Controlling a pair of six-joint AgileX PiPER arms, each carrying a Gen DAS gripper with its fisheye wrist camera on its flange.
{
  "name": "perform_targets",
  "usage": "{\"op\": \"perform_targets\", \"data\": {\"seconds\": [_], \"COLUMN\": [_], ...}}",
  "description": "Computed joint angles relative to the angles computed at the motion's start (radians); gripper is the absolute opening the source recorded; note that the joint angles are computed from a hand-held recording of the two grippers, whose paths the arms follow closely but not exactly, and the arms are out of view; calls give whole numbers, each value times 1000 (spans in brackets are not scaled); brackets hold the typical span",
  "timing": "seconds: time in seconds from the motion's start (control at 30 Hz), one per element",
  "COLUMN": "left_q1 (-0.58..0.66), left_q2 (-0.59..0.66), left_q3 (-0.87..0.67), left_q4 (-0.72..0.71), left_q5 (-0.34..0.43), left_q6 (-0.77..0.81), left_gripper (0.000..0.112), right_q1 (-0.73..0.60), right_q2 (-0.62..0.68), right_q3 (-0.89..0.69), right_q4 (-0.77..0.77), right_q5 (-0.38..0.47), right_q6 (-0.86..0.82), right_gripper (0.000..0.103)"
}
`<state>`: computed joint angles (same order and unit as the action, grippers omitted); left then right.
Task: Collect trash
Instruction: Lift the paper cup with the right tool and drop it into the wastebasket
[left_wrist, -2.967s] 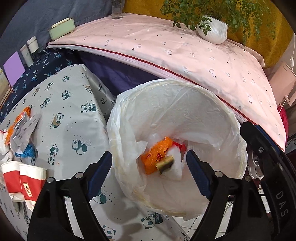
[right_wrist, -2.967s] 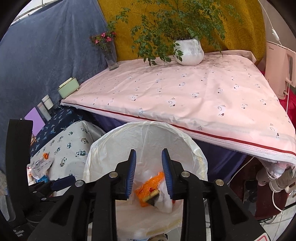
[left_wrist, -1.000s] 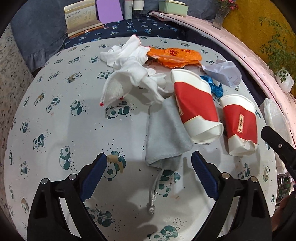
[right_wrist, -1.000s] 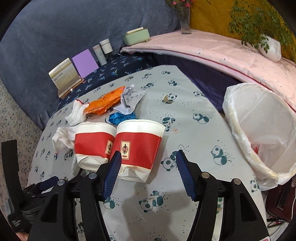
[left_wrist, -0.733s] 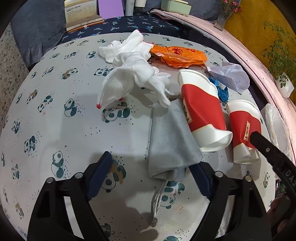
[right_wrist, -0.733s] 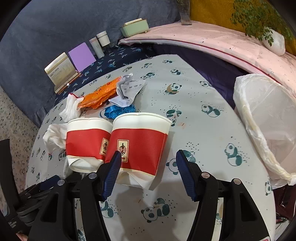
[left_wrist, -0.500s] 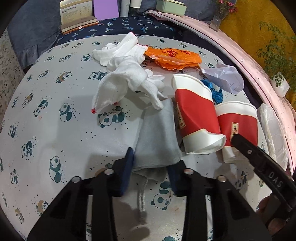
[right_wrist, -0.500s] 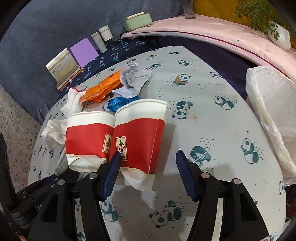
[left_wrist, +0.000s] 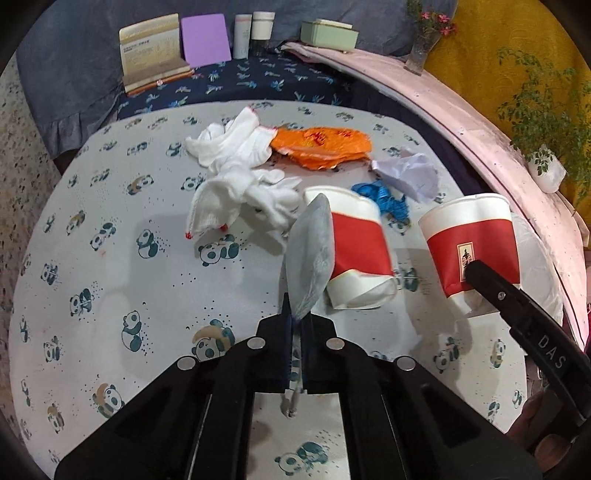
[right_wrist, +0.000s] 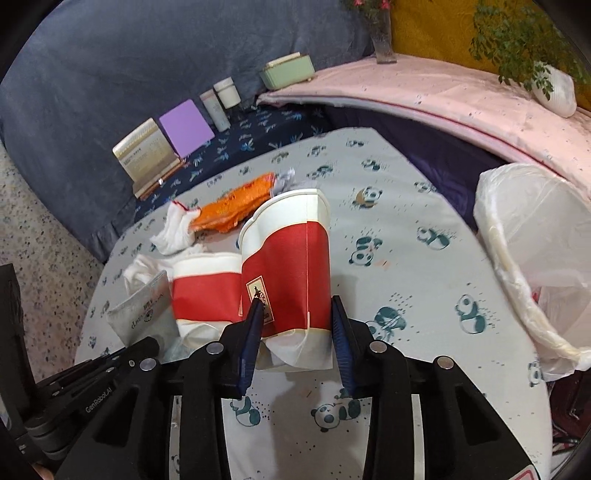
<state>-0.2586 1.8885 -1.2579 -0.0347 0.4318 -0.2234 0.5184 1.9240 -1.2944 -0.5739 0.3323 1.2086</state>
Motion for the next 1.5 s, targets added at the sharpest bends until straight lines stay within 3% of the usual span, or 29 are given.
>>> {"op": "perform_targets", "data": {"seconds": [0.33,0.63,0.93,1.13,1.5], "left_q1": [-156,-347,-495,-563,-625], "left_q2": [-97,-40,137,284,605], "left_q3": [-24,-210,-505,-734,-1280], "left_q4": [185,305,299,266,212], "left_q5": [35,126,251,348,621], "left_q6": [-191,-297,-258,-206,-107], "left_gripper": [3,3,3,3,3], "right_q1": [-4,-64,-236,-390,-611], "right_q2": [-223,-416,-577,-647,-654], "right_q3": [177,341,506,602,687], "right_q4": [-324,-527,-574,-572,-528], "right_q5": [1,49,22,-44,-178], "right_q6": [313,480,517,502,425], "right_gripper": [34,34,34,34,35]}}
